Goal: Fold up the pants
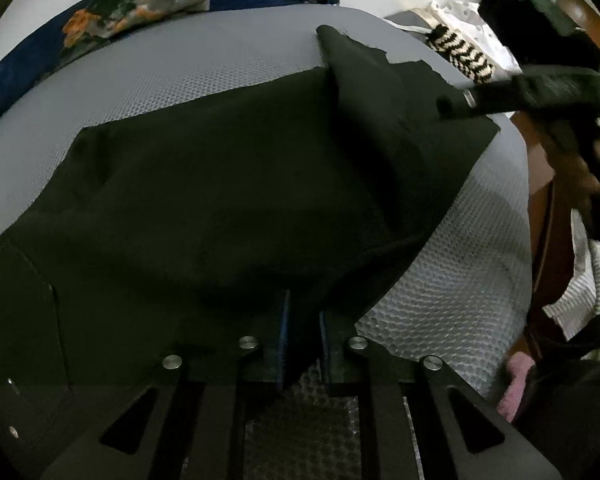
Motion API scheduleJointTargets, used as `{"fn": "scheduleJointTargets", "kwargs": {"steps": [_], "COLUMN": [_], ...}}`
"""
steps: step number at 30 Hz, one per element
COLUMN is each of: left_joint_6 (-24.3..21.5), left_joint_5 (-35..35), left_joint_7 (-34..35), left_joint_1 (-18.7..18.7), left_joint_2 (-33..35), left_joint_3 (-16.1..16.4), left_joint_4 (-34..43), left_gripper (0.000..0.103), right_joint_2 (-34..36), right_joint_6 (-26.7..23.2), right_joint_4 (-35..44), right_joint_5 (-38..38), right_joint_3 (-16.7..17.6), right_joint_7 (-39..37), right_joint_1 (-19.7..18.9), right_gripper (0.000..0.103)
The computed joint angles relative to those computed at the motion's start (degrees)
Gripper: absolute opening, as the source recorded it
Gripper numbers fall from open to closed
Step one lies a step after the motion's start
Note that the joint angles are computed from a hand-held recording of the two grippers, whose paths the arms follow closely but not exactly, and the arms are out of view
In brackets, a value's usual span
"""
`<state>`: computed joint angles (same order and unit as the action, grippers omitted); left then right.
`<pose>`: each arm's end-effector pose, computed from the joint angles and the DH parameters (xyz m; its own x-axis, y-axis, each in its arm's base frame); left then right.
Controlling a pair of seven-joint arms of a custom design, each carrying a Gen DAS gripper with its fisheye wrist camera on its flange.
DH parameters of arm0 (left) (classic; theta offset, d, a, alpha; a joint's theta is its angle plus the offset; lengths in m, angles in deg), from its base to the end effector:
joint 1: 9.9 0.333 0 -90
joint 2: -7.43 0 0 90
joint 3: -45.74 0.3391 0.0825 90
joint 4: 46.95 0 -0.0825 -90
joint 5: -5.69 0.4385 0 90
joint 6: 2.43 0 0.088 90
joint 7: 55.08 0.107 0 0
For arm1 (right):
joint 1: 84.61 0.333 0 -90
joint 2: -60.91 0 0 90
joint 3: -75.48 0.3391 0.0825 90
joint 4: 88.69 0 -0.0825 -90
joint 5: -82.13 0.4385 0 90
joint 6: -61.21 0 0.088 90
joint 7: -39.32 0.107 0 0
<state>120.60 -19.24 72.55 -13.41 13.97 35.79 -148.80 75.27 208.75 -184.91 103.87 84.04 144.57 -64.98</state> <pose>0.6542 -0.1700 0.5243 -0.6610 -0.7210 0.2079 -0.7271 0.5470 -0.4149 0.6578 0.3333 0.5320 0.0820 -0.8571 -0.5085 -0.8949 0.1613 -0.4161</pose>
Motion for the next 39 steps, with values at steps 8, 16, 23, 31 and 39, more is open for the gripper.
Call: {"fn": "scheduleJointTargets", "kwargs": {"steps": [8,16,23,31,39], "left_joint_6": [-1.0,-2.0,-2.0,-1.8,-1.0], "left_joint_5": [-0.7,-0.6,-0.1,0.4,0.0], "left_joint_7": [-2.0,-3.5,-4.3,-4.2,-2.8], "left_joint_1": [0.2,0.5,0.4,0.3,0.3], "left_joint_2": [0.1,0.1,0.4,0.1,-0.4], "left_joint_3": [0.1,0.3,0.1,0.1,0.2], "left_joint_4": [0.3,0.5,0.8,0.7,-0.2], "left_gripper": [0.013,0.013,0.013,0.013,0.013], "right_joint_2": [4.1,8.8,12.0,4.6,-13.1], "right_joint_6": [7.4,7.1,6.9,6.4,-0.9], "right_joint_4": [1.8,7.2,10.9,5.1,-14.1], "right_joint_5": [-3.3,-4.3,-5.1,-24.3,-48.9], "right_joint_3": [-5.6,-5.1,-5.2,-13.3,-14.7], "right_joint_7": [13.0,18.2,19.4,32.0,53.9], "right_joint_1": [-5.3,-9.2,-9.6,-2.3,0.3], "right_gripper": [0.040,0.039,0.010,0.003,0.002]}}
